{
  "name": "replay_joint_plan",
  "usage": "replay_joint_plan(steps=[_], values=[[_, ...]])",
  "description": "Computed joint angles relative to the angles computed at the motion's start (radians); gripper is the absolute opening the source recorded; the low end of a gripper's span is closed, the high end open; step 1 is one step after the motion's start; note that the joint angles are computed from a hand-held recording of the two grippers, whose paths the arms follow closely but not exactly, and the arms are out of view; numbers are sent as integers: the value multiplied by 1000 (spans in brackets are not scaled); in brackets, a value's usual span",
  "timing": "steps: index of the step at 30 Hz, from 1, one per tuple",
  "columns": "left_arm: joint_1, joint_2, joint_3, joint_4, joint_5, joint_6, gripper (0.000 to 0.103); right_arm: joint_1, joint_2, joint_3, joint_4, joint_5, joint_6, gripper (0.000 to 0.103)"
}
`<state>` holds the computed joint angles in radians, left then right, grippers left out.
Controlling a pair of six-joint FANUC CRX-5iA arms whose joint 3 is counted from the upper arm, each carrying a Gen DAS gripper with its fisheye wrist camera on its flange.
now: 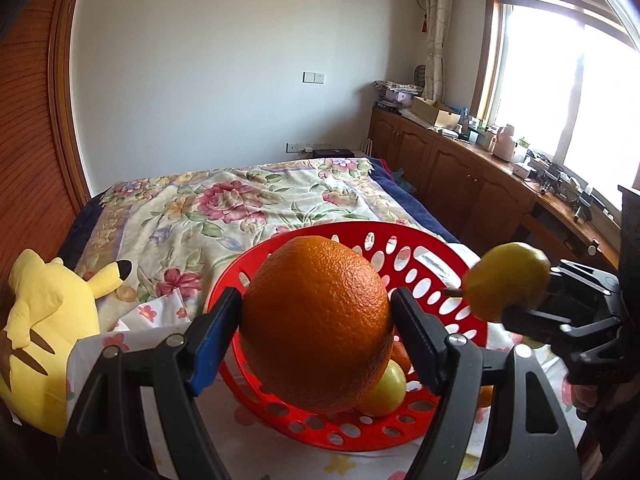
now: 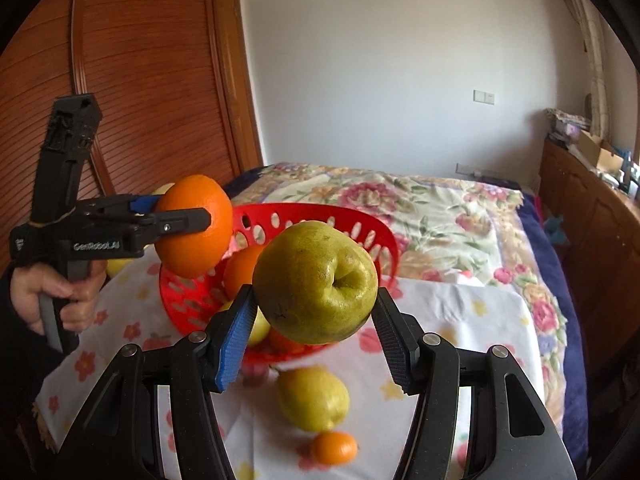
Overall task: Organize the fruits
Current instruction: 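Carry the orange and pear over the red basket and open both tools, then withdraw both tools from the basket toward the loose fruit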
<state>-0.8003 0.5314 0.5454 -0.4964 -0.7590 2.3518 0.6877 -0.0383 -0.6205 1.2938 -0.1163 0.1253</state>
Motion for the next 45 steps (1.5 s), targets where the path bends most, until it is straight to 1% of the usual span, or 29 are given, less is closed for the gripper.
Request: replay_joint_plan(steps=[3,6,8,9,13,14,16,19,22,24,25,26,30,33,37,41,42,45], values=[[6,11,9,10,0,-11,76,58,53,67,-210,-60,198,60],[11,24,21,19,-2,-25,76,97,101,133,-376,-119,358,60],[16,35,34,29,-7,-36,76,111,129,165,-437,-148,421,60],[17,40,40,33,-10,-39,76,121,144,186,-486,-166,471,60],[23,57,62,45,-24,-53,76,136,181,228,-557,-205,546,60],[24,62,68,48,-28,-57,76,139,187,233,-563,-211,554,60],[26,69,75,50,-37,-59,76,142,196,234,-536,-219,540,60],[29,58,53,54,-18,-52,76,154,206,244,-535,-244,548,61],[29,54,48,52,-16,-51,76,155,210,236,-487,-251,514,61],[30,54,48,56,-20,-55,76,154,199,226,-491,-237,501,61],[29,48,40,55,-17,-53,76,151,194,224,-499,-230,494,63],[27,42,31,52,-15,-49,76,146,193,221,-481,-232,470,63],[18,14,-15,39,-4,-18,76,140,183,216,-492,-220,462,63],[11,-4,-45,32,0,4,76,136,173,198,-447,-209,412,63],[-9,-15,-62,1,-11,28,76,128,160,173,-410,-178,359,64],[-39,3,-20,-52,-72,42,76,125,145,146,-359,-159,301,64],[-40,4,-18,-54,-75,43,76,124,140,139,-346,-155,288,64],[-46,-25,-48,-89,-14,87,75,119,122,114,-296,-145,239,65]])
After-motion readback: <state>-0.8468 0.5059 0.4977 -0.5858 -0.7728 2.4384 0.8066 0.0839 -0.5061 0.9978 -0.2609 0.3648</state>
